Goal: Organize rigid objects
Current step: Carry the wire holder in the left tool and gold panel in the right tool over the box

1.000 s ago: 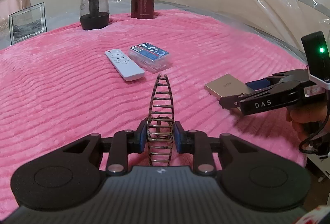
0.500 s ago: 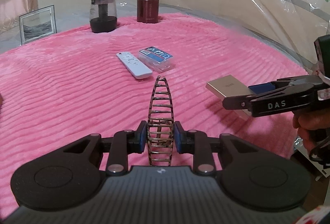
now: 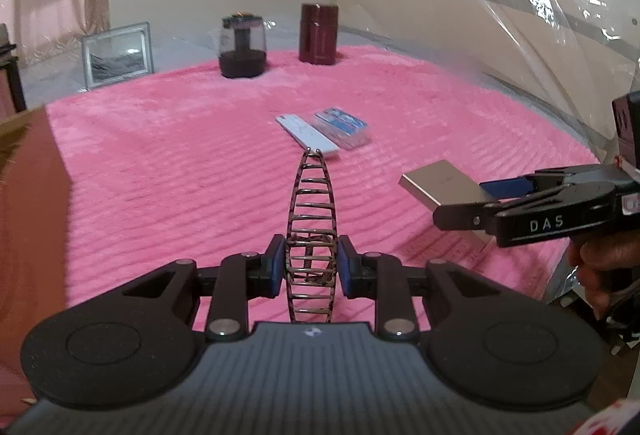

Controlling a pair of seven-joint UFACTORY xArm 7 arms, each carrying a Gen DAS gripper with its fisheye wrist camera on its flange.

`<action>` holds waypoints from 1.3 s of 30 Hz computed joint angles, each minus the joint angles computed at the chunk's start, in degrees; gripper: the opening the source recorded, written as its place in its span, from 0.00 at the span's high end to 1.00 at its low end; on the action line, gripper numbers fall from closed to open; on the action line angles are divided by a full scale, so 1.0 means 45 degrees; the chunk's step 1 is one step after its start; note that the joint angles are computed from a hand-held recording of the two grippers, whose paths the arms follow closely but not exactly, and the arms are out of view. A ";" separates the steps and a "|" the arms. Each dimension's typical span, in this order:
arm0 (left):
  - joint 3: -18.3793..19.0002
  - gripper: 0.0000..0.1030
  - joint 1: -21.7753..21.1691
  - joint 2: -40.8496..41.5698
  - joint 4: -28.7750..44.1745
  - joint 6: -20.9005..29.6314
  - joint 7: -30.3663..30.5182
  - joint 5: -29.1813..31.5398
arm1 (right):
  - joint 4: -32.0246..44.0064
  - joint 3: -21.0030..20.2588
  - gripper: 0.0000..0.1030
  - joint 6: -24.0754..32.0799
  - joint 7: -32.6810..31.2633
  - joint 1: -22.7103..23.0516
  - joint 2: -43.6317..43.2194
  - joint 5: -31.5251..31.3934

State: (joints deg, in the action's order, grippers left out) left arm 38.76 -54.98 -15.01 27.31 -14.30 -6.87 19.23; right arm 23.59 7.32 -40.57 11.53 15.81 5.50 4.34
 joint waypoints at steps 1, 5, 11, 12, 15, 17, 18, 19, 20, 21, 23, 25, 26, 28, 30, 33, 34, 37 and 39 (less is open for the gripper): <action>-0.0174 0.78 0.0338 -0.0387 -0.0104 0.0174 0.0104 0.0046 | 0.0035 0.0097 0.20 0.0005 -0.0060 0.0119 -0.0107 0.0083; -0.0543 0.78 0.1250 -0.1894 -0.0413 0.0979 0.1037 -0.0253 | 0.0423 0.0396 0.19 0.0303 -0.0200 0.0521 -0.0456 0.0068; -0.0548 0.78 0.2335 -0.4184 -0.0311 0.2577 0.2468 -0.0663 | 0.2081 0.0750 0.19 0.1222 -0.0211 0.1050 -0.0374 -0.0800; -0.0498 0.78 0.2525 -0.4506 -0.0238 0.2838 0.2733 -0.0731 | 0.2476 0.0804 0.19 0.1397 -0.0207 0.1134 -0.0268 -0.1027; -0.0269 0.78 0.3068 -0.5235 0.0206 0.3735 0.3523 -0.0993 | 0.3806 0.0965 0.19 0.1941 0.0085 0.1257 0.0260 -0.2019; -0.0290 0.78 0.3566 -0.5432 0.0491 0.4166 0.3947 -0.1142 | 0.4735 0.1112 0.19 0.2309 0.0344 0.1265 0.0713 -0.2804; -0.0212 0.78 0.3726 -0.5496 0.0693 0.4446 0.4215 -0.1228 | 0.5289 0.1189 0.19 0.2549 0.0348 0.1344 0.0988 -0.3023; -0.0011 0.78 0.3784 -0.5558 0.0950 0.4790 0.4507 -0.1372 | 0.5713 0.1263 0.19 0.2733 0.0391 0.1367 0.1225 -0.3269; 0.0121 0.78 0.3838 -0.5535 0.1129 0.4956 0.4748 -0.1513 | 0.6292 0.1388 0.19 0.2967 0.0477 0.1357 0.1565 -0.3599; 0.0225 0.78 0.3997 -0.5434 0.1340 0.5099 0.5010 -0.1587 | 0.6877 0.1458 0.19 0.3244 0.0426 0.1443 0.1891 -0.3734; 0.0504 0.78 0.4167 -0.5184 0.1724 0.5313 0.5540 -0.1791 | 0.7965 0.1470 0.20 0.3795 0.0067 0.1730 0.2532 -0.3751; 0.0916 0.78 0.4137 -0.4981 0.2061 0.5507 0.6074 -0.2111 | 0.9090 0.1883 0.19 0.4477 0.0031 0.1543 0.3227 -0.4175; 0.1145 0.78 0.4092 -0.4829 0.2245 0.5578 0.6339 -0.2283 | 0.9560 0.2117 0.20 0.4799 -0.0008 0.1420 0.3529 -0.4371; 0.1575 0.78 0.3999 -0.4504 0.2601 0.5692 0.6890 -0.2592 | 1.0644 0.2203 0.19 0.5552 -0.0423 0.1610 0.4180 -0.4411; 0.2004 0.78 0.3832 -0.4118 0.2972 0.5787 0.7405 -0.2944 | 1.1733 0.2561 0.19 0.6309 -0.0886 0.1563 0.4902 -0.4429; 0.2909 0.78 0.3218 -0.3424 0.3676 0.5870 0.8233 -0.3640 | 1.3637 0.2792 0.19 0.7506 -0.1740 0.1796 0.6117 -0.4240; 0.3252 0.78 0.2914 -0.3188 0.3940 0.5891 0.8527 -0.3907 | 1.4234 0.2851 0.20 0.7901 -0.2045 0.1893 0.6474 -0.4184; 0.4370 0.78 0.1843 -0.2409 0.4719 0.5893 0.9381 -0.4779 | 1.6245 0.2656 0.19 0.9233 -0.2927 0.2476 0.7618 -0.4025; 0.5329 0.78 0.0888 -0.1897 0.5285 0.6019 1.0049 -0.5421 | 1.7937 0.2442 0.19 1.0390 -0.3566 0.2920 0.8534 -0.3946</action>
